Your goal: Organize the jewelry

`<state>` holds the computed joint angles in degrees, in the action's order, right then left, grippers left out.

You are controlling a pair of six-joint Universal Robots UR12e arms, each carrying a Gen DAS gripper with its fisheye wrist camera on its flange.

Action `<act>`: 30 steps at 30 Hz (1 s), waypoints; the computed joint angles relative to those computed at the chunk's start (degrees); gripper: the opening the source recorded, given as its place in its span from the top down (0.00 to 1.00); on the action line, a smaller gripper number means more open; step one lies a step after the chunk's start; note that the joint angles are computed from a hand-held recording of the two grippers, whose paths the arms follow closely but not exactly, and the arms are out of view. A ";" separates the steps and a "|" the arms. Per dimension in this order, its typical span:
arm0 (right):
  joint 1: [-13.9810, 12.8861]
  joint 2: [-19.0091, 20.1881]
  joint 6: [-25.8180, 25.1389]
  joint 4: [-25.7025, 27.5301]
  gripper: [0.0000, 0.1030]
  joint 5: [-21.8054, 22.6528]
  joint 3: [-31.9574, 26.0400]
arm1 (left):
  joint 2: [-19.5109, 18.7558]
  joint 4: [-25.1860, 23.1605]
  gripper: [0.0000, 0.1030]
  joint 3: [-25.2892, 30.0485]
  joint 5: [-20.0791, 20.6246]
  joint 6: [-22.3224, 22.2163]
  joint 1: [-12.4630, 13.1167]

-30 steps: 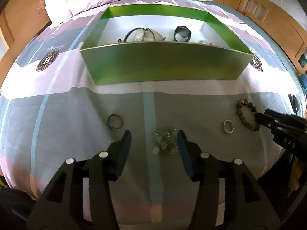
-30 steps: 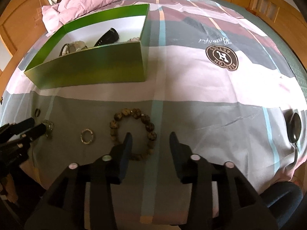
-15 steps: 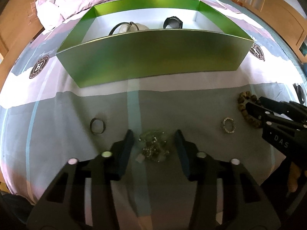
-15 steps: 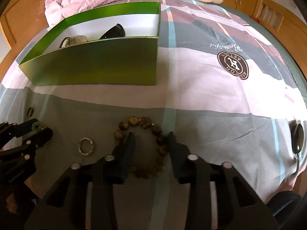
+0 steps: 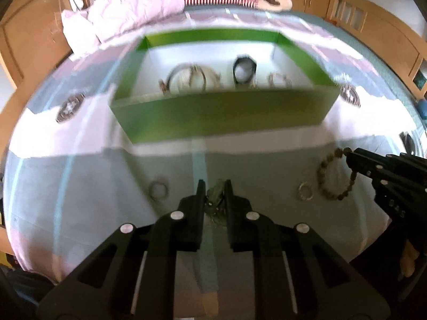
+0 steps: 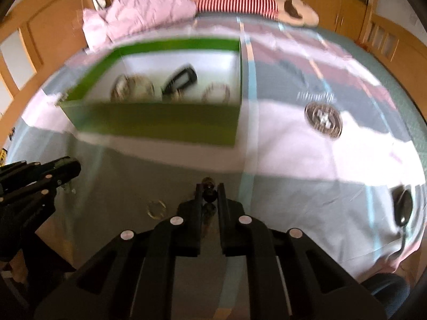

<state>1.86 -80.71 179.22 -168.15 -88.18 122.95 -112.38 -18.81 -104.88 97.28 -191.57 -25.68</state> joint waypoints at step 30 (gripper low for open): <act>0.72 9.49 4.21 -1.88 0.90 -2.24 -17.37 | -8.85 -3.79 0.86 19.43 -2.90 0.71 2.30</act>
<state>2.59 -71.23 183.42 -170.03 -90.42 105.58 -121.23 -22.59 -85.45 94.38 -190.86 -23.38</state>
